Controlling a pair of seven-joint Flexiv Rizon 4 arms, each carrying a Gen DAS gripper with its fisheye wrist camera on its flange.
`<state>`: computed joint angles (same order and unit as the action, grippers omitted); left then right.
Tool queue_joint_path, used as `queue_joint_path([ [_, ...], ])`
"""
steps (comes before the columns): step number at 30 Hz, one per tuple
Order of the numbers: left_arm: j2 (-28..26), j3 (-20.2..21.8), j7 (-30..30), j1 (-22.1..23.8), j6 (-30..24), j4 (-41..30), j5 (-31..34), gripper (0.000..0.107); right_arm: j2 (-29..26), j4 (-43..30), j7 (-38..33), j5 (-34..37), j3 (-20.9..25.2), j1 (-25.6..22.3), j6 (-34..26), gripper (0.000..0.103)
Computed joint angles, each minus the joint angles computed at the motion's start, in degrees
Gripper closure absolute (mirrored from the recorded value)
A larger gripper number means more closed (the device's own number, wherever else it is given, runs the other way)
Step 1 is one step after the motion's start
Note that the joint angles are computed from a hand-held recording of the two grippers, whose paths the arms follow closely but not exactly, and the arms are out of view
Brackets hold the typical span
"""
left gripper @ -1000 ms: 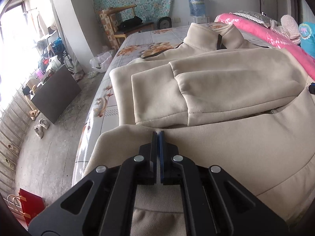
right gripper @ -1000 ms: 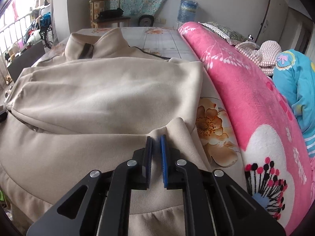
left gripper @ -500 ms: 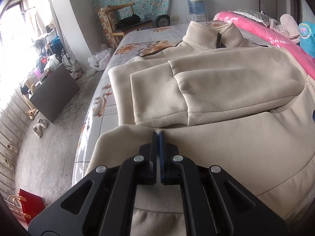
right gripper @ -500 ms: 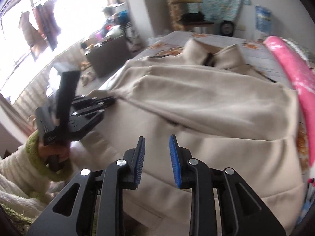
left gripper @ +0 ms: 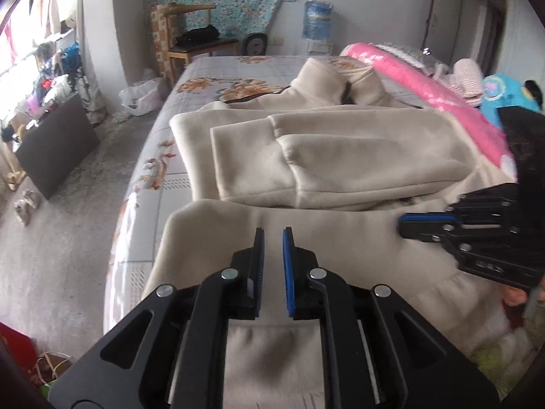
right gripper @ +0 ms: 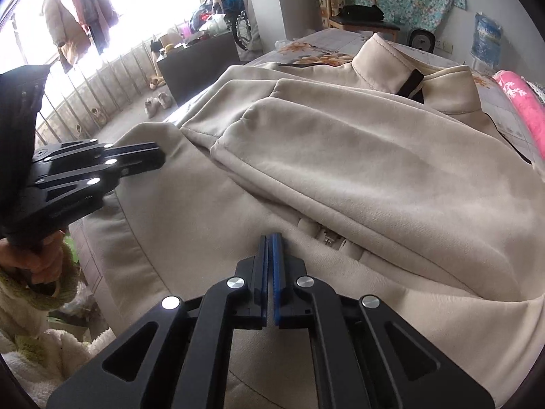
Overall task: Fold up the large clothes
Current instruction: 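Grasp the hem edge with the left gripper and lift it slightly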
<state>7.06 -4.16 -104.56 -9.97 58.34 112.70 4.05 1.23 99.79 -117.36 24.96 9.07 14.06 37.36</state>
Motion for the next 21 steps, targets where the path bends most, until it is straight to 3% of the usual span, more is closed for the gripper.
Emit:
queue_joint_path([
  [3, 2.99, 2.11, 6.43, -3.08, 0.70, 5.83, -11.09, 0.092, -0.30, -0.49, -0.12, 1.10, -0.38, -0.27, -0.41, 0.102],
  [4, 3.83, 1.73, 5.11, -2.61, -0.63, 6.77, -10.35, 0.092, -0.48, -0.75, -0.07, 1.47, -0.46, -0.36, -0.68, 0.102],
  [6, 5.66, 1.72, 3.36, -2.43, 1.71, 9.66, -10.46, 0.094, -0.65, -1.04, -0.12, 1.50, -0.43, -0.49, -1.06, 0.102],
  [8, 7.37, 1.23, -0.48, -0.82, -0.40, 9.98, -9.24, 0.095, -0.92, -1.11, -0.09, 0.64, -0.18, -0.38, -0.67, 0.102],
  [11, 10.15, -0.16, -7.72, 3.14, -6.01, 9.59, -2.41, 0.095, -0.67, -0.64, -0.21, -0.10, 0.06, -0.32, -0.02, 0.102],
  [14, 12.25, 2.98, -6.62, 1.91, -4.66, 12.74, -7.56, 0.095, -1.01, -1.25, -0.31, 1.10, -0.23, -0.52, -0.77, 0.102],
  [17, 13.37, 1.99, -6.06, 3.10, -7.23, 11.70, -5.88, 0.095, -1.06, -1.32, -0.29, 1.06, -0.13, -0.61, -0.78, 0.102],
  [21, 12.95, 2.14, -4.39, 2.47, -3.22, 11.50, -7.36, 0.094, -1.09, -1.12, -0.37, 0.76, -0.02, -0.61, -0.27, 0.102],
])
